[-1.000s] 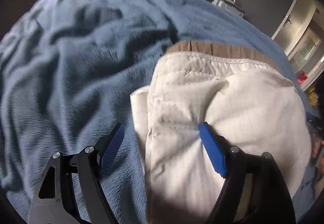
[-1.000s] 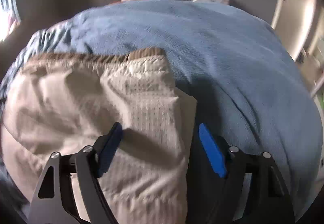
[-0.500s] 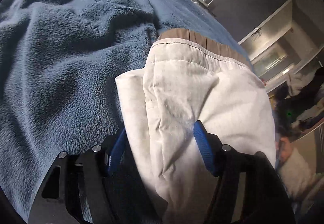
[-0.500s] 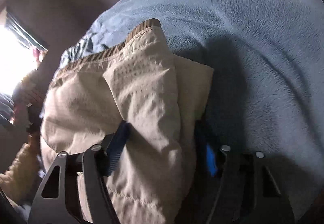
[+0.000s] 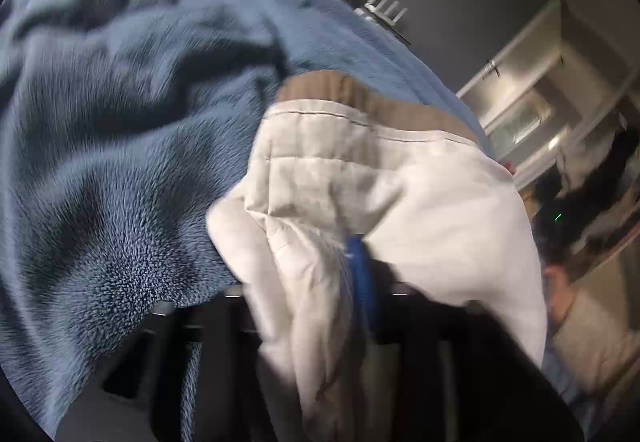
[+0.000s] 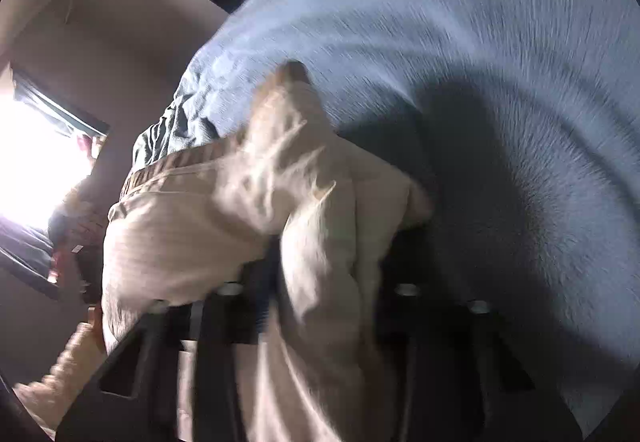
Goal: Fold large clothes
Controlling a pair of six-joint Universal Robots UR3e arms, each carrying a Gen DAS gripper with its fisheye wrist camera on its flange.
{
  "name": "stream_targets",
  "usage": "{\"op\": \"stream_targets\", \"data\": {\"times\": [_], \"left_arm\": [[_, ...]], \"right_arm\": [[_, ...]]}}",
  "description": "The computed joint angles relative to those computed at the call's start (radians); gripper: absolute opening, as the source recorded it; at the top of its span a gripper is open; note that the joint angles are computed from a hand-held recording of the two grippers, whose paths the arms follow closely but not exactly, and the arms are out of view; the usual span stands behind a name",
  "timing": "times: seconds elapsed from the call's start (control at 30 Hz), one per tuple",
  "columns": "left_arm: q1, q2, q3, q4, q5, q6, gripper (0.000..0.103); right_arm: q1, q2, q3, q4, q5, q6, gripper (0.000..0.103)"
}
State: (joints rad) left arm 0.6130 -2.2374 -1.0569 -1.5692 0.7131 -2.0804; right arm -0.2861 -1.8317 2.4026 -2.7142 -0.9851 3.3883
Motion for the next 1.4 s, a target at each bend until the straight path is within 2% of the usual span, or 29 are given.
{"op": "stream_targets", "data": {"times": [0.07, 0.13, 0.27, 0.37, 0.53, 0.67, 0.73, 0.77, 0.8, 0.83, 0.93, 1.0, 1.03, 1.07, 1.13, 1.3, 1.4], "left_arm": [[-0.001, 0.087, -0.085, 0.067, 0.028, 0.011, 0.016], [0.008, 0.144, -0.116, 0.052, 0.035, 0.035, 0.014], [0.063, 0.27, -0.171, -0.053, 0.023, 0.149, 0.012], [0.131, 0.382, -0.218, -0.191, -0.014, 0.268, 0.011], [0.29, 0.483, -0.123, -0.687, -0.074, 0.584, 0.011], [0.419, 0.43, 0.178, -1.25, -0.064, 0.91, 0.01], [0.453, 0.391, 0.308, -1.417, -0.044, 1.001, 0.01], [0.465, 0.374, 0.346, -1.466, -0.041, 1.015, 0.011], [0.47, 0.375, 0.343, -1.471, -0.037, 1.011, 0.011], [0.461, 0.39, 0.297, -1.414, -0.041, 0.975, 0.011], [0.371, 0.48, 0.001, -0.959, -0.017, 0.695, 0.011], [0.301, 0.511, -0.205, -0.58, 0.058, 0.469, 0.011], [0.284, 0.502, -0.265, -0.469, 0.072, 0.406, 0.011], [0.272, 0.465, -0.283, -0.411, 0.086, 0.358, 0.012], [0.266, 0.425, -0.269, -0.387, 0.095, 0.341, 0.012], [0.242, 0.391, -0.289, -0.28, 0.128, 0.292, 0.016], [0.224, 0.373, -0.315, -0.191, 0.152, 0.249, 0.025]], "right_arm": [[0.064, -0.085, -0.029, 0.038, -0.101, 0.011, 0.014], [0.121, -0.155, -0.045, 0.048, -0.173, 0.037, 0.01], [0.257, -0.276, -0.109, 0.109, -0.312, 0.103, 0.009], [0.377, -0.331, -0.16, 0.141, -0.428, 0.157, 0.008], [0.626, -0.428, -0.234, 0.212, -0.655, 0.279, 0.005], [0.817, -0.458, -0.31, 0.262, -0.832, 0.374, 0.004], [0.887, -0.463, -0.352, 0.263, -0.88, 0.382, 0.003], [0.906, -0.475, -0.371, 0.271, -0.885, 0.373, 0.003], [0.882, -0.497, -0.4, 0.307, -0.846, 0.351, 0.003], [0.817, -0.52, -0.411, 0.343, -0.776, 0.323, 0.003], [0.502, -0.666, -0.348, 0.517, -0.492, 0.288, 0.003], [0.297, -0.752, -0.21, 0.563, -0.299, 0.244, 0.003], [0.239, -0.766, -0.177, 0.582, -0.235, 0.21, 0.003], [0.222, -0.739, -0.137, 0.551, -0.211, 0.183, 0.003], [0.285, -0.597, -0.084, 0.406, -0.281, 0.197, 0.003], [0.29, -0.394, -0.033, 0.276, -0.306, 0.208, 0.005], [0.308, -0.232, -0.008, 0.194, -0.321, 0.232, 0.007]]}}
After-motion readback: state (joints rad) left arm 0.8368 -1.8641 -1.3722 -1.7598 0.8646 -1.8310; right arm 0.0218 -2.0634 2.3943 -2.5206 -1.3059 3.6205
